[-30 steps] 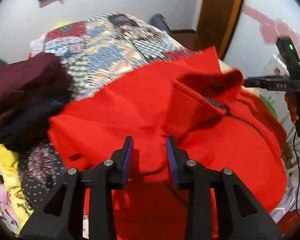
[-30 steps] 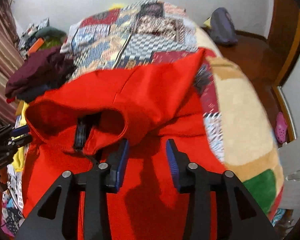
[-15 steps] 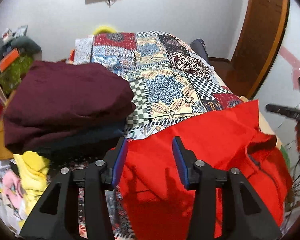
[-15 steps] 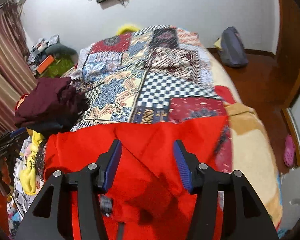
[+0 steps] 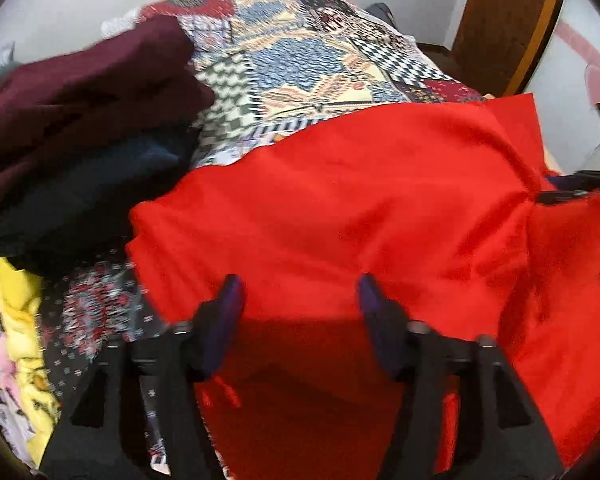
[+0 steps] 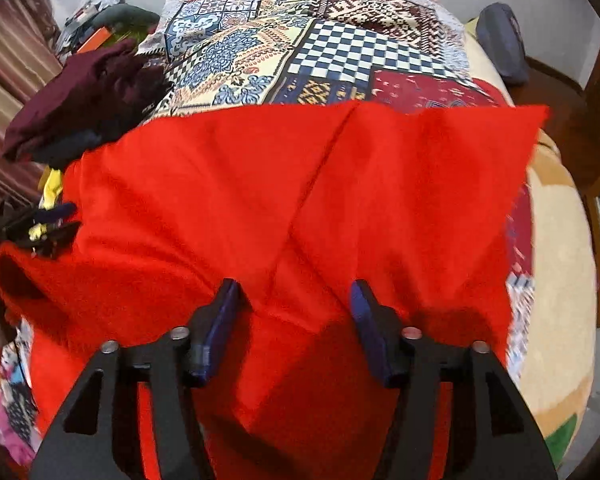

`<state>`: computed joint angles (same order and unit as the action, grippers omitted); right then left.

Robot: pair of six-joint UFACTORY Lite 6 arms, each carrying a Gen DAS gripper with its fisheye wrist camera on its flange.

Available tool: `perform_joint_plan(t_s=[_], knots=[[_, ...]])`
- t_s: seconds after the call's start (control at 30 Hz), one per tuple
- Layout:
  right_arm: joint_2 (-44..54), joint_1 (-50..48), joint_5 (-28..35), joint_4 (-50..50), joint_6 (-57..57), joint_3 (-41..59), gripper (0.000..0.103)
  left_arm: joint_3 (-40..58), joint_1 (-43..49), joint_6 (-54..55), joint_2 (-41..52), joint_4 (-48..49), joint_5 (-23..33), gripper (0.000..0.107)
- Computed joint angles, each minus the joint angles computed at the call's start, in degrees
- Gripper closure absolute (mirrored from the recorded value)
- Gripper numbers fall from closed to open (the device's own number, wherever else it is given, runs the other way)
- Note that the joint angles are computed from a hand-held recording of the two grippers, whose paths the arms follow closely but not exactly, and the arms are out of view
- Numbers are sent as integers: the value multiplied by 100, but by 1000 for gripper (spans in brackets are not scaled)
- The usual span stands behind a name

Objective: Fold large clothes

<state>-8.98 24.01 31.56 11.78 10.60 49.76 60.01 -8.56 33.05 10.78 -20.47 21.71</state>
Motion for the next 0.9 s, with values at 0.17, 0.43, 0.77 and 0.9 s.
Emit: perform_joint_plan(t_s=[0.17, 0.43, 0.77, 0.9], knots=[[-833, -112, 117, -20, 65, -699, 32, -438, 409, 560, -338, -281, 132, 32], [-920, -718, 483, 93, -215, -361, 30, -297, 1190, 506, -641, -462, 490, 32], [-35, -2133, -130, 648, -831, 273, 30, 1438, 1689, 529, 1086, -1985, 1232, 26], [864, -2611, -415, 1369, -1429, 539, 30, 1896, 1644, 272, 1842, -2237, 1363, 26]])
